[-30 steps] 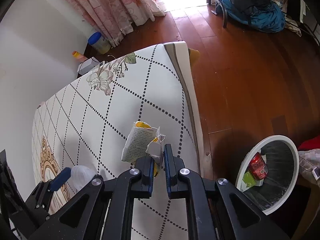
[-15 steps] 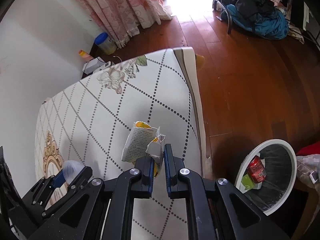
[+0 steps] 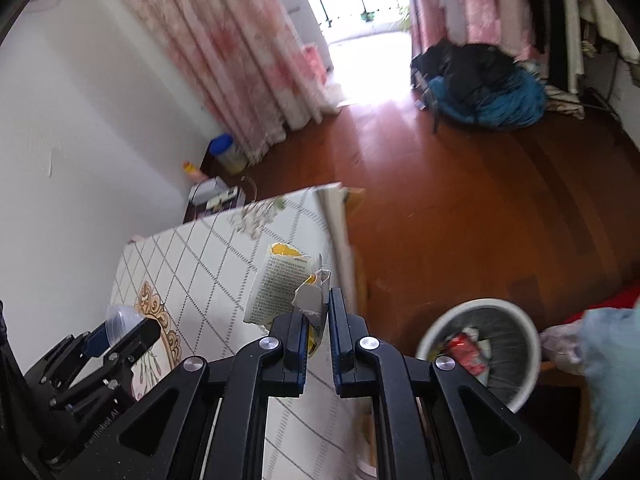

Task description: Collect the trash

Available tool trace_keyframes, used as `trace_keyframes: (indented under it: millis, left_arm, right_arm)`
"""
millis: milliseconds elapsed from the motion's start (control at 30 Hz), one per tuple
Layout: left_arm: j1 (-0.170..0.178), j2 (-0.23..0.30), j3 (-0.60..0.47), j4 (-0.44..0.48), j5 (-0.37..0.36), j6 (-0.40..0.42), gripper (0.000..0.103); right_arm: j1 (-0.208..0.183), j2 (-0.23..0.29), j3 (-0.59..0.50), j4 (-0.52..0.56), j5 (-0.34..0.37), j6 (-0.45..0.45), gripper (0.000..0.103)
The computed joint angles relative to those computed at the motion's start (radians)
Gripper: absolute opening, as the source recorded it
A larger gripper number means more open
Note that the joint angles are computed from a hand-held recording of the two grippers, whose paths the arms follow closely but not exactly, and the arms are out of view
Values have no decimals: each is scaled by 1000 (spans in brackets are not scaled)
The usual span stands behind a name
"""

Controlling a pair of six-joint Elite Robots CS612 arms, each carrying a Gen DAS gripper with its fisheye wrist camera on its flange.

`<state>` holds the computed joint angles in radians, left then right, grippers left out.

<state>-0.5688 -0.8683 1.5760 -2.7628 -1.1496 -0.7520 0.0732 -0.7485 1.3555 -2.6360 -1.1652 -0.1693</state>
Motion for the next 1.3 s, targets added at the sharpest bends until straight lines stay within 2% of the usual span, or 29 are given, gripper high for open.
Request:
trace_keyframes:
  millis: [133, 300, 433, 567, 733, 833, 867, 933, 1000, 1100, 1167, 1200, 1267, 1300]
  left_arm:
    - [-30, 26, -58, -8, -27, 28, 36]
    - [-47, 94, -158, 34, -121, 35, 36]
    - [-46, 178, -267, 118, -226, 26, 36]
    - [-29, 266, -372, 192, -358, -23, 36]
    - [-22, 345, -476, 264, -443, -34, 36]
    - [-23, 367, -512, 312, -446, -40, 37]
    - [-24, 370, -518, 323, -442, -38, 38]
    - [-28, 367, -516, 332, -428, -31, 47]
    - [-33, 361, -506, 329, -404, -33, 72]
    - [-40, 342, -482, 331, -361, -26, 92]
    - [-44, 328, -467, 338, -332, -25, 94]
    - [-47, 314, -450, 334, -312, -24, 95]
    - [-51, 295, -424, 323, -287, -23, 96]
    - [-53, 284, -409, 315, -276, -23, 97]
  right_arm:
    - [-51, -47, 57, -49, -49, -25, 10]
    - [-105, -49, 73, -30, -118, -57, 10]
    - [-135, -11, 45, 40, -172, -82, 10]
    - [-151, 58, -25, 135, -220, -108, 10]
    - [-154, 136, -106, 216, -269, -124, 10]
    - [-153, 168, -138, 256, -285, -131, 10]
    - [-153, 181, -155, 279, -288, -140, 10]
    - [-150, 193, -169, 299, -300, -140, 11]
    - [-149, 200, -177, 323, -308, -143, 13]
    - [-149, 193, -161, 316, -304, -139, 39]
    - [-148, 177, -136, 286, -302, -137, 66]
    - [-146, 168, -121, 265, -308, -138, 71]
    - [-145, 143, -90, 234, -313, -141, 92]
    - [-146, 131, -75, 221, -314, -140, 96]
